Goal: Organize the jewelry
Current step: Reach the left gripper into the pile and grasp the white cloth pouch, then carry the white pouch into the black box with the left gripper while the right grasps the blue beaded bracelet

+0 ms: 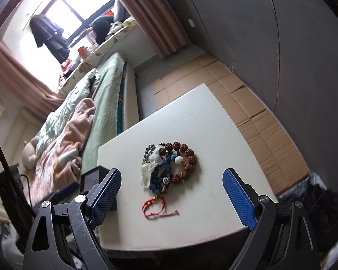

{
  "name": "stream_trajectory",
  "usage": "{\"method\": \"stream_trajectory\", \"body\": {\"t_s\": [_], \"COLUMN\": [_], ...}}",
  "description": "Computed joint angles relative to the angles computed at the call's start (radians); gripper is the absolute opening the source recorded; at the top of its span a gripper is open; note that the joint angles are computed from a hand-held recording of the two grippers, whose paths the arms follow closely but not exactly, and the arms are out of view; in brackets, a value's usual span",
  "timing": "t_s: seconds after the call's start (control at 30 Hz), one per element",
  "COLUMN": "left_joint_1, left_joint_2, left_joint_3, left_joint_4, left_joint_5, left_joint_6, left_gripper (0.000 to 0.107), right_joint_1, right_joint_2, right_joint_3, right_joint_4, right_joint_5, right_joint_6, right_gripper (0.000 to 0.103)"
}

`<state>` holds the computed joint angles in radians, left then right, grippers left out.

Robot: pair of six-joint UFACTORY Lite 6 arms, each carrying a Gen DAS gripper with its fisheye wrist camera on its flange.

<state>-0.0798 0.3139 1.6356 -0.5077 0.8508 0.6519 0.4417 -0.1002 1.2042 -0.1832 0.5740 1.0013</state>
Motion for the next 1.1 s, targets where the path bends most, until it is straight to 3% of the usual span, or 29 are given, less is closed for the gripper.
{"method": "stream_trajectory", "body": {"t_s": [0.23,0.33,0.43,0.73,0.83,0.9,1.1], "left_joint_1": [-0.041,-0.037,-0.044,-0.075,-0.066,-0.061,-0.03], "left_joint_2": [0.179,0.248,0.31,0.42,0.47,0.496,0.406], "left_joint_3": [0.115,0.154,0.209,0.27,0.323,0.354,0.242], "left_joint_4": [0.015,-0.04,-0.039,0.024,0.001,0.016,-0.063], "left_joint_5": [-0.024,-0.019,0.007,0.001,0.042,0.076,0.05], "left_joint_6": [-0.002,0.059,0.067,0.036,0.035,0.003,0.06], "left_gripper": [0.061,0.06,0.056,0.056,0.04,0.007,0.001], "right_joint_1": [-0.079,-0.111,-0.134,-0.155,-0.166,-0.168,-0.16], "right_joint_2": [0.108,0.169,0.225,0.302,0.328,0.346,0.387], "right_joint_3": [-0.063,-0.073,-0.048,-0.031,-0.021,-0.014,-0.004], "right_joint_4": [0.258,0.476,0.568,0.83,0.916,0.958,1.128], "right_joint_5": [-0.172,-0.224,-0.227,-0.243,-0.231,-0.226,-0.207], "right_joint_6": [-0.2,-0.38,-0.439,-0.644,-0.726,-0.761,-0.907], "right_gripper": [0.081,0.081,0.081,0.08,0.08,0.08,0.08]}}
